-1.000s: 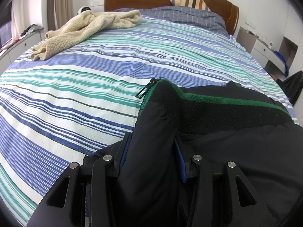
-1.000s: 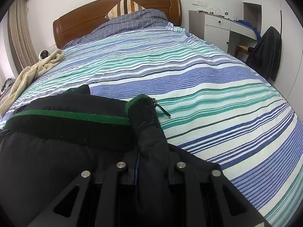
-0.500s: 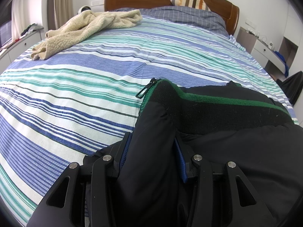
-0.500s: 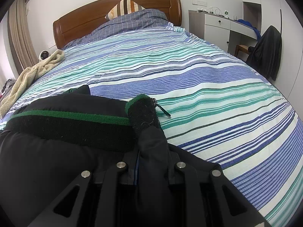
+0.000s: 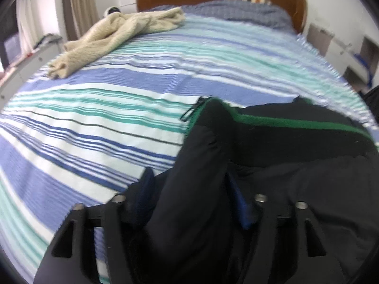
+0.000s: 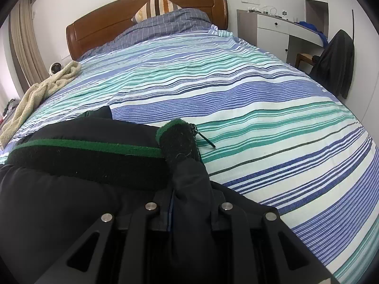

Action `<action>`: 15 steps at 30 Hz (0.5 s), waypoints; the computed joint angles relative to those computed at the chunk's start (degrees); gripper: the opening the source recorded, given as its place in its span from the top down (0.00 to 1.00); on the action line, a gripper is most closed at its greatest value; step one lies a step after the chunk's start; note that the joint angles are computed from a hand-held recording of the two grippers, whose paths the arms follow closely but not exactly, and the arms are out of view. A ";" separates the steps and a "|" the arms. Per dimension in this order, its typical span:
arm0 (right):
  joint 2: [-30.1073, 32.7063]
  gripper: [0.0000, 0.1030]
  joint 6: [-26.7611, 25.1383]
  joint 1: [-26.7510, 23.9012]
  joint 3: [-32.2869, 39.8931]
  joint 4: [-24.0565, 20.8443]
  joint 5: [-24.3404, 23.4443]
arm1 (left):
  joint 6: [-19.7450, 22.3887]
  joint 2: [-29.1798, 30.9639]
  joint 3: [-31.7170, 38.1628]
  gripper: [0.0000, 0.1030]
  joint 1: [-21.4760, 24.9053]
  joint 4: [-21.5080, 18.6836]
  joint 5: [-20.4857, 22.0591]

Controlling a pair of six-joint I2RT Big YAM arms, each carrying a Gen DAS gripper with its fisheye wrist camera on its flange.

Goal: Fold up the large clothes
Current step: 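Release the hem and lift both grippers off the folded jacket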

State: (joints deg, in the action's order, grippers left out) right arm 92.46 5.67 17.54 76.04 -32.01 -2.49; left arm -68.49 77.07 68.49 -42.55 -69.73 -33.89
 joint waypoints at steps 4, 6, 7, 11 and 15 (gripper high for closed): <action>0.28 0.75 -3.94 -0.16 5.49 -9.44 0.74 | -1.22 -5.17 1.24 0.32 -1.66 -2.70 3.66; -4.73 0.73 -4.59 -1.26 3.20 -6.64 -2.44 | -2.88 -11.28 -1.03 0.23 -6.27 -0.13 0.68; -6.71 0.71 -4.99 -1.75 2.34 -6.07 -3.93 | -4.89 -12.67 -1.03 0.14 -9.12 -1.42 -2.01; -15.42 0.61 -10.43 -3.64 -1.35 -10.63 -16.20 | -7.08 -13.44 -0.38 0.05 -19.59 -5.66 -11.27; -19.58 0.58 -14.36 -3.79 -8.33 -11.56 -18.59 | -10.18 -9.93 -2.49 0.04 -21.96 -9.28 -11.03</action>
State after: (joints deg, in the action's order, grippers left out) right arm 72.88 -8.69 13.75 67.70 -43.57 -21.08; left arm -78.68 67.15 66.00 -64.52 -79.01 -44.92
